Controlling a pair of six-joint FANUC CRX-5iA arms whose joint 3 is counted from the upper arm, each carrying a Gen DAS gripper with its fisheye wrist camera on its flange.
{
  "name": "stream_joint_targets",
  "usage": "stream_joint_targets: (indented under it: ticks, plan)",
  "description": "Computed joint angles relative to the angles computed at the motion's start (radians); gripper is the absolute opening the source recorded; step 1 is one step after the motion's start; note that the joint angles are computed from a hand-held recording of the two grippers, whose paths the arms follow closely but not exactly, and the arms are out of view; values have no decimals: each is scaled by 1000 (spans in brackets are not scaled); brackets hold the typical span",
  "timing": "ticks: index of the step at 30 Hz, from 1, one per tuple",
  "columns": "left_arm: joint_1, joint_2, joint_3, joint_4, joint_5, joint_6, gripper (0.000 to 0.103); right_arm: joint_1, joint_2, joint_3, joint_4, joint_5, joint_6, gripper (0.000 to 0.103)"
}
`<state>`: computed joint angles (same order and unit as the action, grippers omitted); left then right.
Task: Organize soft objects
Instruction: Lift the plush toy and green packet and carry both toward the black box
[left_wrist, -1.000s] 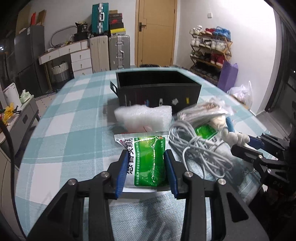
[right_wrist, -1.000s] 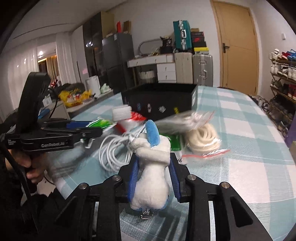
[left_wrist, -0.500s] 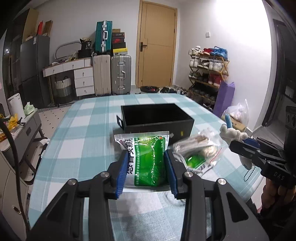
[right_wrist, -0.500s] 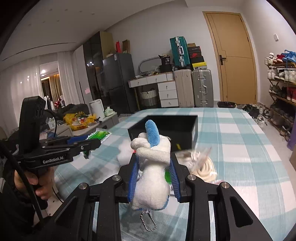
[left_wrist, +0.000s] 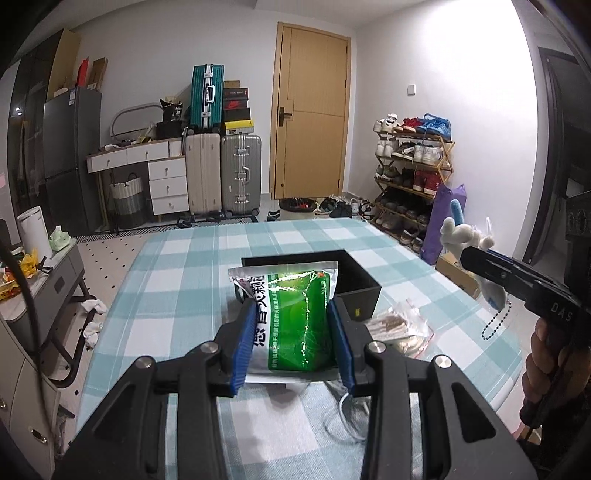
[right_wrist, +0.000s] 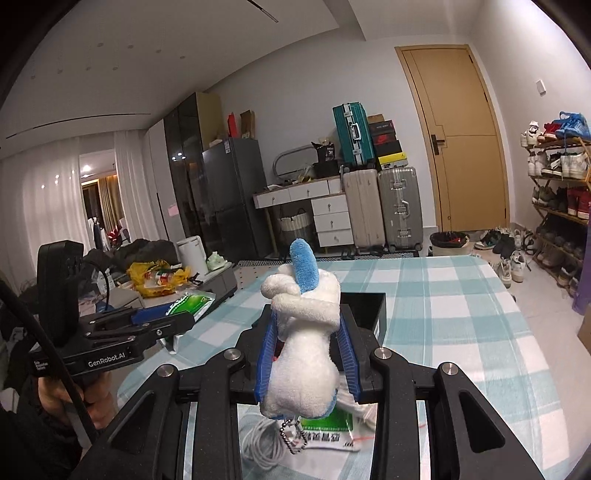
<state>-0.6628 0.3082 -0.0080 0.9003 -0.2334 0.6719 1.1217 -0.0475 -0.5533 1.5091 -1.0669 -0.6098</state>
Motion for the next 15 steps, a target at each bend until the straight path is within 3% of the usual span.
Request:
stream_joint_targets:
  ticks: [2, 6, 10, 15]
  plan:
    - [-9, 5, -1, 50, 5, -53, 37, -6, -2, 5, 1, 5, 9, 32]
    - [-8, 29, 43, 22, -24, -37, 38, -28, -7, 18, -6, 32, 25, 32]
    - [0, 61, 111, -70, -53, 54, 38, -60, -8, 28, -16, 71, 38, 32]
    - [2, 96, 176, -105, -71, 98, 38, -112, -4, 38, -29, 141, 39, 32]
